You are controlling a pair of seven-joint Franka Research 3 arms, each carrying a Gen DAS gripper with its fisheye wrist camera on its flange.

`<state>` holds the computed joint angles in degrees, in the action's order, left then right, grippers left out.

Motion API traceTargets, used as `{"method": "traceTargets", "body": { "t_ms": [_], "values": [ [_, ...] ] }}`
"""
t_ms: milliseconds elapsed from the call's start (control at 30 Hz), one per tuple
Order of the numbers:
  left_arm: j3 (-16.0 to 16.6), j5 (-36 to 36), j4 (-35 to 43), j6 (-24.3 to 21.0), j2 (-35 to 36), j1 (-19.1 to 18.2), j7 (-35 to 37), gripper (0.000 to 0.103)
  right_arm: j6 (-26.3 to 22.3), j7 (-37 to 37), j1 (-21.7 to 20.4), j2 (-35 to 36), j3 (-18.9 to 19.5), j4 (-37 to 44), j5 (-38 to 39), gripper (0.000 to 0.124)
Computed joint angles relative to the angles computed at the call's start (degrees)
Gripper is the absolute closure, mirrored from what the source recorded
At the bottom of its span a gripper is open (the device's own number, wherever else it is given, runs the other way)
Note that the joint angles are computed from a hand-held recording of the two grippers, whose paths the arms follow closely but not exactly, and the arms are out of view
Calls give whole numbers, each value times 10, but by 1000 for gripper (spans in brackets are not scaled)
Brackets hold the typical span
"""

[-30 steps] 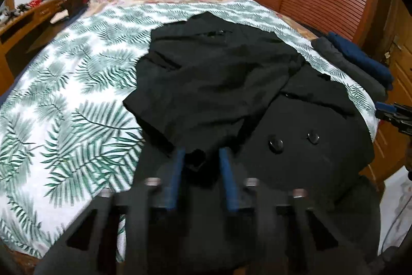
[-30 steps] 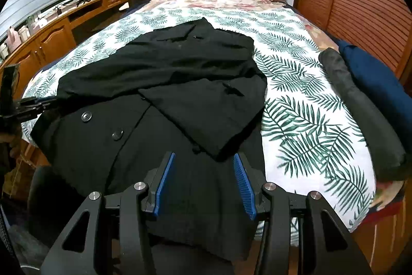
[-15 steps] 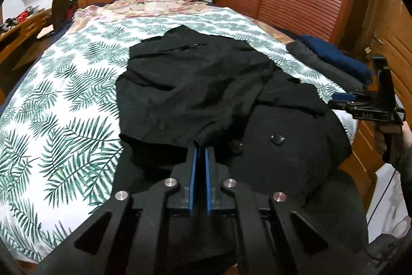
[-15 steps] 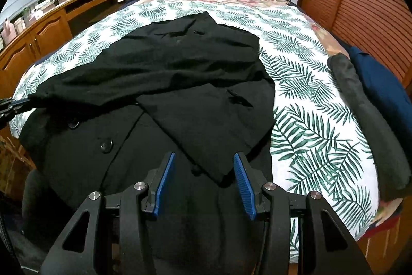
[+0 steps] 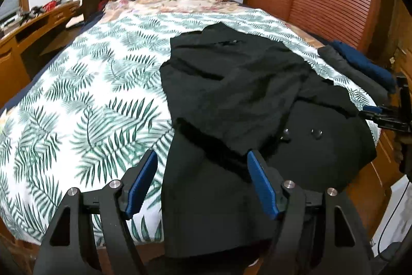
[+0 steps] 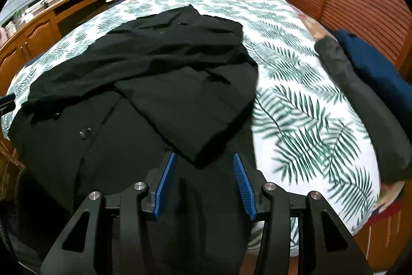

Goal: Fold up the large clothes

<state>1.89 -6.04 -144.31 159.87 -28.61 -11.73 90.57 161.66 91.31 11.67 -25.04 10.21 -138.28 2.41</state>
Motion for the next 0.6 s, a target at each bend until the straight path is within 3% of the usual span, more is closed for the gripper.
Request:
{"method": "traceTargets", "body": {
  "t_ms": [200,267,400,600],
  "values": [
    [-8,20,-19,-2,-11,16,-2,30,-7,12,-12,6,-7,-15,-2,71],
    [-3,17,-30,1,-18,13,-5,36,-5,3,-8,9,-16,-18,3,70],
    [4,10,-42,-5,-20,11,-11,46,-5,-27,7,8,-37,-21,28,68],
    [-10,23,-54,-10,-14,28,-34,46,-26,-101,52,-1,-74,-24,99,70]
  ]
}}
